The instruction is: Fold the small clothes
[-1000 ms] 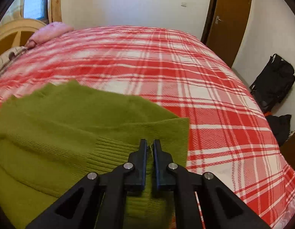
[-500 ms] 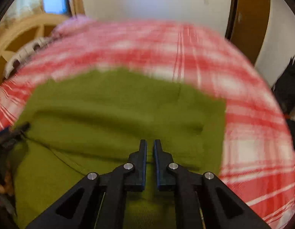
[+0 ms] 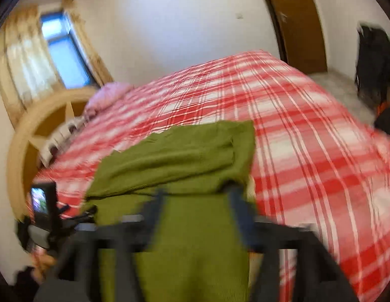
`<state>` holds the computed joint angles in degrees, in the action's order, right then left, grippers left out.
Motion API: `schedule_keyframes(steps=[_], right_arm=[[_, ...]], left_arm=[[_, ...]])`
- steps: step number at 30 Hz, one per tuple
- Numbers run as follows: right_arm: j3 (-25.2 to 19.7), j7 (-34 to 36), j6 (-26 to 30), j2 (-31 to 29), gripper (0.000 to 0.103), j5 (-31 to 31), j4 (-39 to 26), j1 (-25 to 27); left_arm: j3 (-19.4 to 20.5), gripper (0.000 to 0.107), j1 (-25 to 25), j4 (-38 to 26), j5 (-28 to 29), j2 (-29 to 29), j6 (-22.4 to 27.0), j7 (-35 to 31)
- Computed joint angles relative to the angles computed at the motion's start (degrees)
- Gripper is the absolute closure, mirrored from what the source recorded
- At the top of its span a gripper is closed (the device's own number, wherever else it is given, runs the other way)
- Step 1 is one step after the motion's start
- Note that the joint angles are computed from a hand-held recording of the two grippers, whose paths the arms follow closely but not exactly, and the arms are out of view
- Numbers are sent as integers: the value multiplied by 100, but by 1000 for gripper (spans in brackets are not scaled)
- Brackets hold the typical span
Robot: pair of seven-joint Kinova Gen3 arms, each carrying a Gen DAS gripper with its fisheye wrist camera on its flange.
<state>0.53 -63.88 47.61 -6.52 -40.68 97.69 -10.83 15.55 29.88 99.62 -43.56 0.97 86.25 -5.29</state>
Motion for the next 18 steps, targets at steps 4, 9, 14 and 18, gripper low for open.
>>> schedule_keyframes(steps=[4, 9, 14, 18], right_arm=[[394, 111, 504, -332, 30, -335, 375, 280], [642, 178, 1021, -772, 30, 159, 704, 434], [936, 404, 1666, -1017, 30, 534, 738, 415], [1039, 746, 1993, -1202, 30, 644, 678, 438]], left_arm=[[253, 4, 196, 52, -26, -266, 146, 283], [505, 4, 314, -26, -61, -395, 388, 343], [849, 4, 530, 306, 90, -953, 403, 227], [999, 4, 511, 652, 776, -1726, 335, -169]])
